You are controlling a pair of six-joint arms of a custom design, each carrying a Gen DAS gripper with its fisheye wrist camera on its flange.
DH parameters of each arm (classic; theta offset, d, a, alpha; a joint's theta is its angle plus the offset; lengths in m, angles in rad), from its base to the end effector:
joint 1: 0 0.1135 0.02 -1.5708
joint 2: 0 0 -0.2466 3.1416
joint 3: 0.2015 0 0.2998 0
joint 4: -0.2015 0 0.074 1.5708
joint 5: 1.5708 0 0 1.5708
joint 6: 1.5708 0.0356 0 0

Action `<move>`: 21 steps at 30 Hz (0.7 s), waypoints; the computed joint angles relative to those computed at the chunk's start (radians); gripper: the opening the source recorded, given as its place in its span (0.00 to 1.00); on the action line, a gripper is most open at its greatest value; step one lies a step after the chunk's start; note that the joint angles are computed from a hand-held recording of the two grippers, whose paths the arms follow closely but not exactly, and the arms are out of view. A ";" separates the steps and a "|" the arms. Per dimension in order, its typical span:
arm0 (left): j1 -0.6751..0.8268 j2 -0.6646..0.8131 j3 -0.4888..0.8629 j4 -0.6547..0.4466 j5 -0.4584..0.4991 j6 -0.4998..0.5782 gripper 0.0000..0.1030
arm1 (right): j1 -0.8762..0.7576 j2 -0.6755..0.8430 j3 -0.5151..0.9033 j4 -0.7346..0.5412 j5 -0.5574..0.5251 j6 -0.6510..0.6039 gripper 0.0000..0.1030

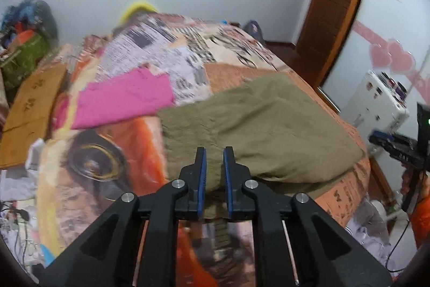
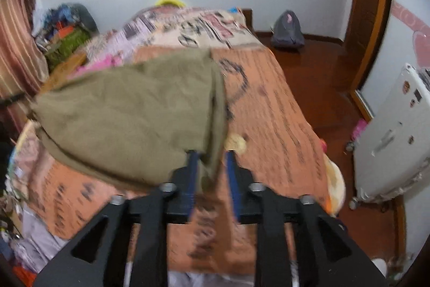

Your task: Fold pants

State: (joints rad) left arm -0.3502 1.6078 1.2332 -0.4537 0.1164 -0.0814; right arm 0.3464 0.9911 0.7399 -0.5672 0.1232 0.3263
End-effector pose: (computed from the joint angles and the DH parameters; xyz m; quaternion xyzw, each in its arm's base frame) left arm 0.3728 -0.1406 0.2277 0.1456 0.9191 -0.1305 0.3422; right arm 0.2452 0.0838 0.2251 0.0133 0.9285 0.0670 0.3650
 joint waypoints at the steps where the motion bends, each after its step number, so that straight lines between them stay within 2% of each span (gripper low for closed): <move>1: -0.015 0.022 0.002 0.004 -0.006 0.007 0.15 | 0.017 0.018 0.007 0.029 -0.006 0.004 0.38; 5: -0.052 0.066 -0.022 0.021 -0.070 0.023 0.20 | 0.063 0.134 0.028 0.096 -0.039 0.017 0.38; 8: -0.040 0.065 -0.064 0.048 -0.057 0.004 0.35 | 0.074 0.234 0.029 0.114 -0.062 0.018 0.38; 10: -0.021 0.064 -0.099 0.071 -0.035 -0.023 0.49 | 0.062 0.262 0.008 0.127 -0.098 0.030 0.38; 13: -0.006 0.087 -0.133 0.099 -0.013 -0.045 0.57 | 0.023 0.226 -0.058 0.176 -0.177 0.076 0.38; 16: -0.012 0.087 -0.162 0.146 -0.028 -0.062 0.60 | 0.032 0.218 -0.041 0.138 -0.167 0.059 0.38; 21: -0.005 0.055 -0.140 0.096 -0.043 -0.040 0.59 | 0.040 0.212 0.012 0.055 -0.149 0.022 0.38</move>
State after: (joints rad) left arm -0.3548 1.6624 1.0936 -0.3581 0.0736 -0.1214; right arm 0.3860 1.2029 0.7515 -0.5123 -0.0256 0.3480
